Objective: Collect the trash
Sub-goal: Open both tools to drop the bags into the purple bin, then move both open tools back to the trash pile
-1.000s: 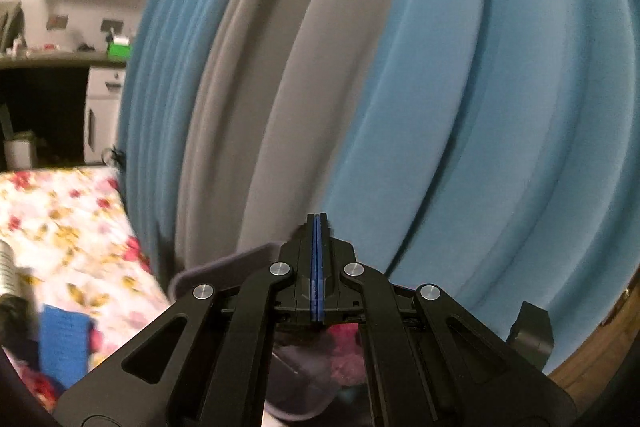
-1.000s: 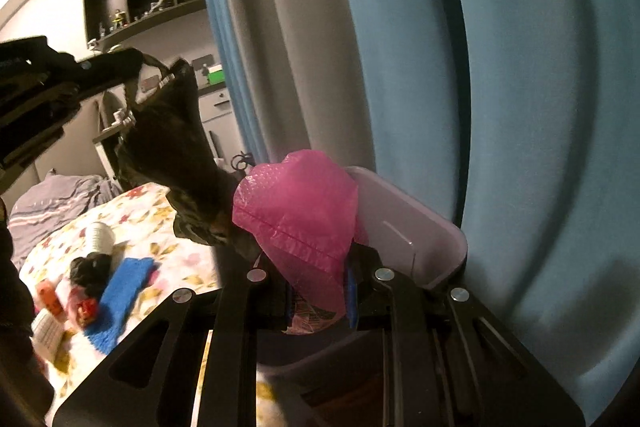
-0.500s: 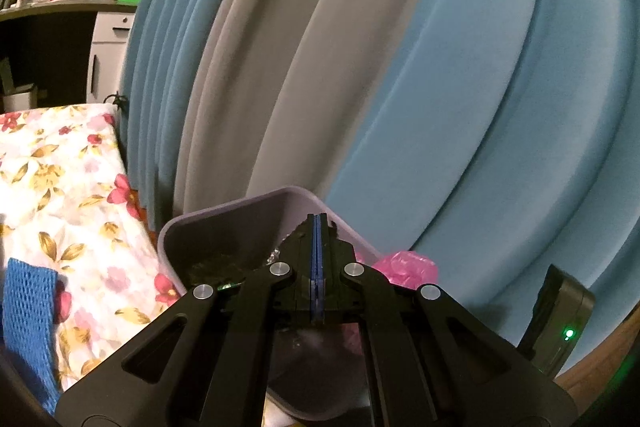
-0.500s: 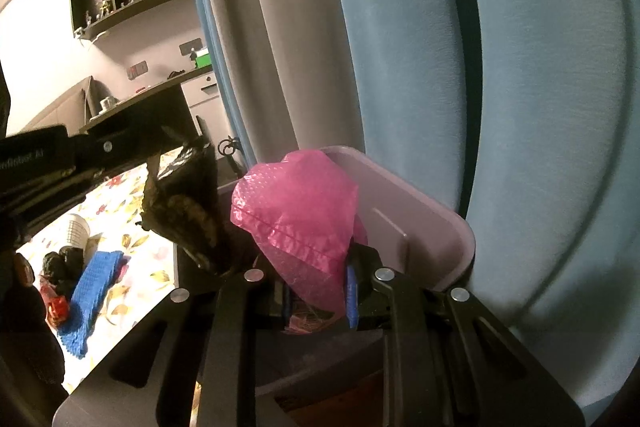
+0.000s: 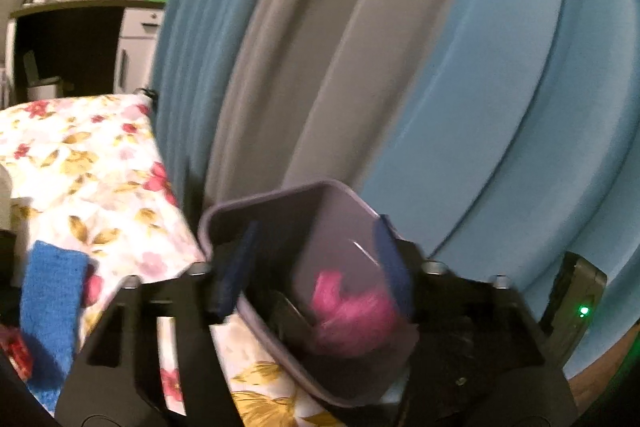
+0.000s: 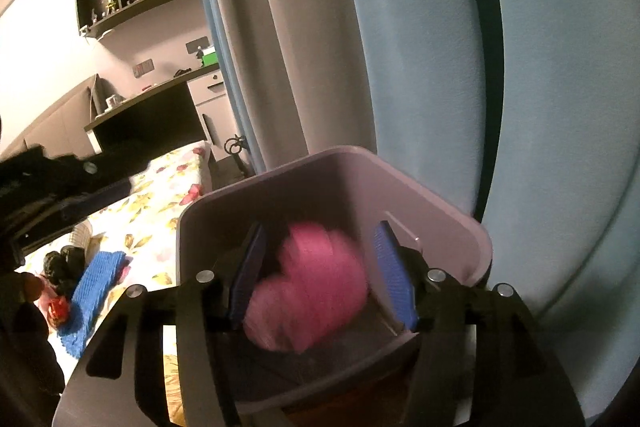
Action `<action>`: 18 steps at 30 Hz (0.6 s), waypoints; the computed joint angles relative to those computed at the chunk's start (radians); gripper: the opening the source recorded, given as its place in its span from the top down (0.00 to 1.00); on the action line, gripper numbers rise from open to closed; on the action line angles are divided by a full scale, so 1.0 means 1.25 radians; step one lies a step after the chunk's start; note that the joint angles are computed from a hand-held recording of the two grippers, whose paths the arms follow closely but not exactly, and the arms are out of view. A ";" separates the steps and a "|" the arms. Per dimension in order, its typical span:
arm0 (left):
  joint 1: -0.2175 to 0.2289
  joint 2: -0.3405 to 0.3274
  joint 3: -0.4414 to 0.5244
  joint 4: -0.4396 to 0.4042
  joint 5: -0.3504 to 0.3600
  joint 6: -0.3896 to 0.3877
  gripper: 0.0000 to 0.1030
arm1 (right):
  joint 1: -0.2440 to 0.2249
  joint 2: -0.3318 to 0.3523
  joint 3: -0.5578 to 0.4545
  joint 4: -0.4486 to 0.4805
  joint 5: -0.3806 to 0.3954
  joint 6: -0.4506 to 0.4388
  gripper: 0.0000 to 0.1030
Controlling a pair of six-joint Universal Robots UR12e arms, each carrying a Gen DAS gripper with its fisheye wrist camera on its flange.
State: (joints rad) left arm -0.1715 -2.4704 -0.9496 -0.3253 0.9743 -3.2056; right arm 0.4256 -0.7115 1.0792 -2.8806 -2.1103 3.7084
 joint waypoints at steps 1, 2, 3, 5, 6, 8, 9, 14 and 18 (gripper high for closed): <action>0.001 0.004 -0.010 0.018 0.020 -0.011 0.27 | 0.001 -0.002 0.002 -0.002 -0.004 -0.001 0.42; 0.002 0.008 -0.018 0.033 0.033 -0.021 0.20 | 0.002 -0.003 0.004 -0.004 -0.010 -0.001 0.40; 0.004 0.013 -0.029 0.046 0.045 -0.029 0.16 | 0.003 -0.004 0.005 -0.005 -0.018 -0.002 0.40; 0.008 0.027 -0.056 0.072 0.078 -0.039 0.11 | 0.009 -0.005 0.007 -0.013 -0.041 -0.011 0.35; 0.009 0.033 -0.067 0.083 0.096 -0.041 0.08 | 0.012 -0.006 0.008 -0.017 -0.052 -0.014 0.33; 0.014 0.048 -0.098 0.114 0.129 -0.048 0.06 | 0.019 -0.005 0.006 -0.024 -0.076 -0.021 0.27; 0.016 0.059 -0.118 0.127 0.152 -0.050 0.06 | 0.023 -0.004 0.004 -0.029 -0.088 -0.029 0.25; 0.028 0.104 -0.199 0.172 0.199 -0.046 0.06 | 0.046 0.008 -0.014 -0.045 -0.148 -0.075 0.16; 0.043 0.147 -0.270 0.205 0.223 -0.046 0.06 | 0.062 0.010 -0.020 -0.063 -0.163 -0.088 0.15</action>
